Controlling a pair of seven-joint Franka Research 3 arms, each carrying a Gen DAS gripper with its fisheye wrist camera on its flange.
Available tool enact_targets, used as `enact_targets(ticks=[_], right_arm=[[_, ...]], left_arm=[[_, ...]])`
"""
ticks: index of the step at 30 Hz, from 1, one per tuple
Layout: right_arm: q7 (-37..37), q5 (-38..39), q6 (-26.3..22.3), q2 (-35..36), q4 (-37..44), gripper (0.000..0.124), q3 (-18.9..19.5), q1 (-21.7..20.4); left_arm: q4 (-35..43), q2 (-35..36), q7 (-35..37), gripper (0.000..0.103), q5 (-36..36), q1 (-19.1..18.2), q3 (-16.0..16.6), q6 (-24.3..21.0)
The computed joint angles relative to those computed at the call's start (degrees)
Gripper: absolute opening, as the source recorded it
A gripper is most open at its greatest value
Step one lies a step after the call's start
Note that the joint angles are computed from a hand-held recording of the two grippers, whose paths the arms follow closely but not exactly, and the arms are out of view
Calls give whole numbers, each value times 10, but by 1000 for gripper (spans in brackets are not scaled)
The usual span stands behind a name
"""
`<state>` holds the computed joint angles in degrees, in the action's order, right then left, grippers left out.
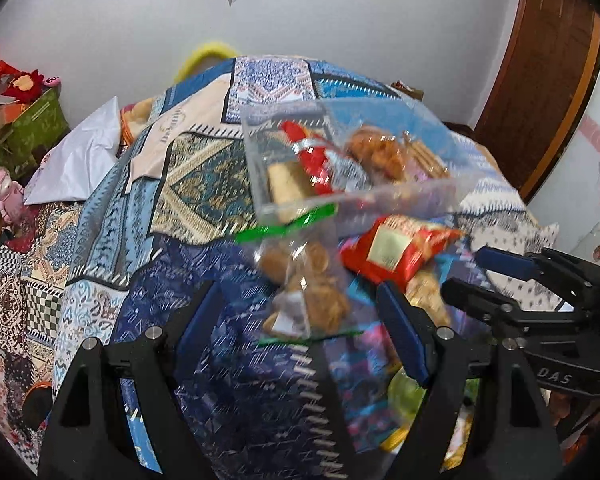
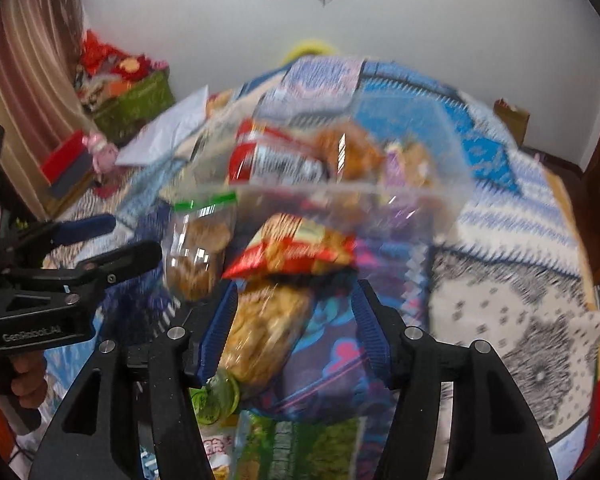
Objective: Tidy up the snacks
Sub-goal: 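Move both tools back over the remaining snack pile, then grasp the green-zip cookie bag with the left tool while the right tool grasps the puffed-snack bag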
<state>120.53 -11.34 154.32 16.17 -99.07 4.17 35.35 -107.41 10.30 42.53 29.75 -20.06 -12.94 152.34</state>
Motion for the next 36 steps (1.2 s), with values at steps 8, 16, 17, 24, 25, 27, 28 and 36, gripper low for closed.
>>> enact_targets(ticks=[8, 16, 17, 24, 25, 27, 28, 36], right_arm=[[-48, 36, -52, 54, 59, 57, 13, 3], [-81, 61, -89, 81, 98, 65, 9, 8], [-87, 71, -90, 80, 96, 65, 12, 3], [-104, 90, -77, 52, 61, 48, 9, -9], [-102, 84, -77, 47, 56, 46, 6, -9], [-89, 59, -70, 33, 36, 46, -4, -3], [-88, 55, -65, 26, 25, 46, -3, -5], [-46, 20, -33, -20, -44, 44, -5, -19]], left_arm=[[-52, -15, 3, 79, -23, 17, 1, 30], [-37, 12, 31, 79, -63, 28, -3, 48], [-31, 18, 36, 79, -65, 27, -3, 48], [17, 58, 48, 79, -75, 14, -1, 39], [29, 68, 48, 79, -74, 10, 1, 32], [46, 80, 49, 79, -74, 6, 3, 22], [59, 90, 48, 79, -74, 2, 5, 13], [106, 127, 57, 69, -81, -9, 6, -25]])
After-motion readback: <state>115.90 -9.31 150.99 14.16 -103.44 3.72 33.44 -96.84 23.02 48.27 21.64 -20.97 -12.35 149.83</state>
